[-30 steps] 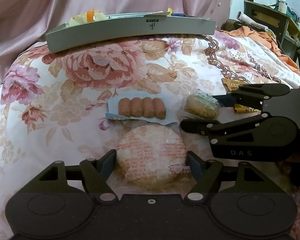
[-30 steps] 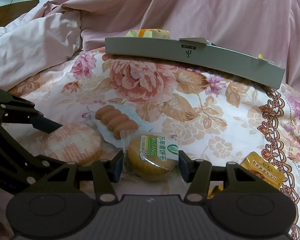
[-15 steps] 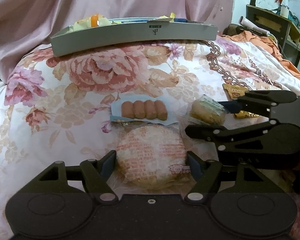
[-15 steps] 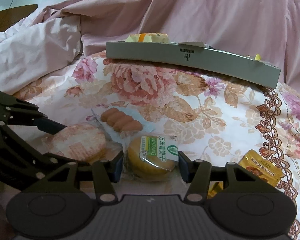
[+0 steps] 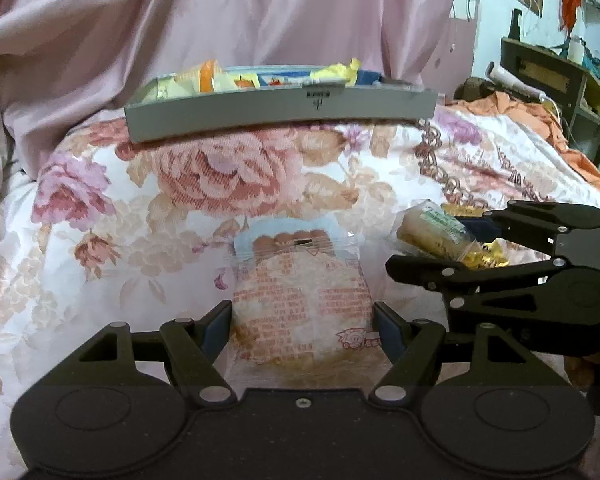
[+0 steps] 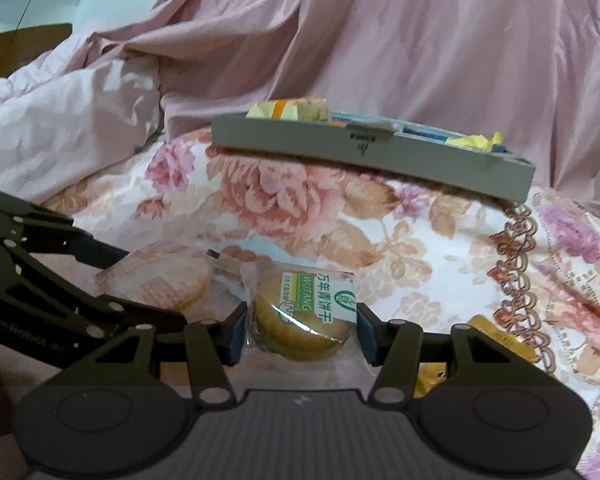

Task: Organize snacks
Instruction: 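Lift the cake and biscuit pack and carry both over the grey tray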

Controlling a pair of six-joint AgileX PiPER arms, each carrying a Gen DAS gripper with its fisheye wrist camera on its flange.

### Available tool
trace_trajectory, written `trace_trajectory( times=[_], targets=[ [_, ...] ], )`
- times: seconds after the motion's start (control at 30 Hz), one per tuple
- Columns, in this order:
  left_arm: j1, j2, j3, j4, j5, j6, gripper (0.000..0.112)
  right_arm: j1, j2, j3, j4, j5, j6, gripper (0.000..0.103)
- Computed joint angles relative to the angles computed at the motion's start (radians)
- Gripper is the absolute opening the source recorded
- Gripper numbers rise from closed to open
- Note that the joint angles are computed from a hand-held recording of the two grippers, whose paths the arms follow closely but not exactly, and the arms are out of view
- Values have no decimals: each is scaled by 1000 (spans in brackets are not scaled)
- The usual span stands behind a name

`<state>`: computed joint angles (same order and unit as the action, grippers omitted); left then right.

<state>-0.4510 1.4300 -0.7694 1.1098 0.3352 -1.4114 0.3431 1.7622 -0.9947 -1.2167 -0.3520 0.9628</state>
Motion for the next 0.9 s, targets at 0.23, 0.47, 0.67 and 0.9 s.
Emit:
trace_trajectory(
  times=[0.23,0.47,0.67,0.9],
  targets=[
    [-50,-52,-29,0,90,-51,75,-23,-57,20,132,-27,-89,59],
    [-58,-24,-161,104,166,-107,75,-35,-61,0,342,-70,-319,59],
    [-31,116,-398,105,253,-42,75,-43,-31,-75,475,-99,-493,59],
    [21,320,-699,65,297,48,75,-66,101,-299,503,-70,-422,59]
  ],
)
